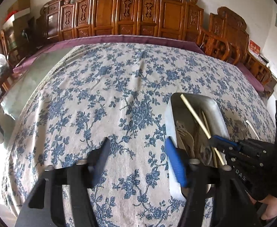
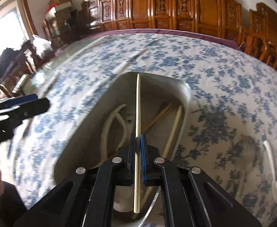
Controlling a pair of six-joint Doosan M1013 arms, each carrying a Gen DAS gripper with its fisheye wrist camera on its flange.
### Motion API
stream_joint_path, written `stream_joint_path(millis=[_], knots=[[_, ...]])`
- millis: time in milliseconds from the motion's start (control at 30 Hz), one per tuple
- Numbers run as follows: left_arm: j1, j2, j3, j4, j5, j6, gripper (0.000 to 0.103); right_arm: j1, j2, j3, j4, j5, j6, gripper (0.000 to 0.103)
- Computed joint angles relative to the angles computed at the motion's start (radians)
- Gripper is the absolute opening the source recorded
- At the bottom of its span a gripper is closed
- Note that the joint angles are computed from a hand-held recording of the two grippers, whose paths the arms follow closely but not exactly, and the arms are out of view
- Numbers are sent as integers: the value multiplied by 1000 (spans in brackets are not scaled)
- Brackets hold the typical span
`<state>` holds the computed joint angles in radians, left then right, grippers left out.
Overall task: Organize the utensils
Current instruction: 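Drop the brown chopstick into the tray with the left tool while the right tool drops its chopstick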
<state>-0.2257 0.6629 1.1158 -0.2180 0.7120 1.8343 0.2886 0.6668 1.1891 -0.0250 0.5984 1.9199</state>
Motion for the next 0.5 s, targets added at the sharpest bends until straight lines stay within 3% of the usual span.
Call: stream_joint_path(millis=[133,267,367,500], knots=[[-4,-1,2,12,-5,-8,64,-1,-18,25,36,-47,-47,7],[-10,-3,6,22,-8,-13,65,0,-40,51,21,-76,-62,17],[-17,-8,13,34,-18,-14,78,-8,-71,88,24,-112,-83,17],[-28,-17,25,31,-24,-1,81,-26,-125,155,-26,-155,-71,17]])
